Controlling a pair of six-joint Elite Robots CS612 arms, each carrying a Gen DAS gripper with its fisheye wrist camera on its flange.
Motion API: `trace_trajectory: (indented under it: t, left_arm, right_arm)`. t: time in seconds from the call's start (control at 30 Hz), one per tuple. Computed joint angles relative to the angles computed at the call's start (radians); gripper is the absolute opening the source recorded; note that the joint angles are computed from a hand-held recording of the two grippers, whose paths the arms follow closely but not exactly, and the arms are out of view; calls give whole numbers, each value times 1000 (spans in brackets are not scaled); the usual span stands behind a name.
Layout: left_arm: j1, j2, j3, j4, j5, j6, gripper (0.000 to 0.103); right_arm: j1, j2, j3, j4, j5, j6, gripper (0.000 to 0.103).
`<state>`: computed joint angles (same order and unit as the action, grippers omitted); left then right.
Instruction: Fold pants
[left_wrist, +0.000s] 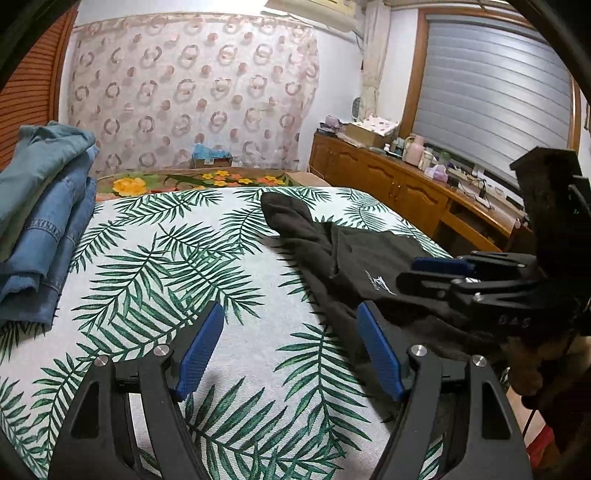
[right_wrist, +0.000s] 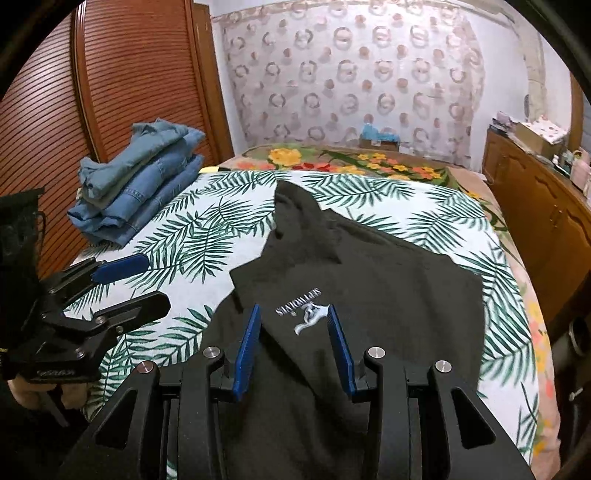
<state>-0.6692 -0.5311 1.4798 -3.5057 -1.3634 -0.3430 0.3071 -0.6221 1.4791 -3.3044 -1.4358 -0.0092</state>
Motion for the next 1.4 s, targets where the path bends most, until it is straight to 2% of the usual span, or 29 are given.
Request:
trace_trajectory:
  t: [0.2, 0.37, 0.53, 0.57, 0.63, 0.7, 0.77, 0.83, 1.13, 1.4]
  left_arm:
    - [2, 2, -2, -6, -4, 2, 76]
    - [5, 4, -2, -13, -5, -9, 76]
    - [6, 3, 0, -14, -8, -14, 76]
    - [6, 3, -1, -14, -8, -14, 76]
    - [6, 3, -1, -13, -10, -14, 76]
    - [6, 2, 0, -11, -11, -15, 76]
    - [5, 2, 0, -8, -10, -15, 76]
    - [4, 2, 0, -7, -8, -13, 76]
    - [5, 3, -3, -1, -13, -14, 76]
    - [5, 3, -3, -1, -12, -14, 76]
  right_arm:
    - [9, 18, -52, 75, 4, -45, 39]
    - [8, 29, -81, 108, 43, -52, 39]
    - [10, 45, -113, 139, 46, -66, 38]
    - [10, 46, -116, 144, 47, -68, 32]
    - [12, 49, -126, 157, 48, -72, 28]
    - [10, 52, -133, 166, 63, -76, 16]
    - [5, 53, -134, 164, 86, -73, 6]
    - [6, 55, -134, 146, 85, -74, 3]
    - [-16, 25, -77, 32, 55, -31, 2]
    - [-39, 8, -61, 17, -14, 2, 2]
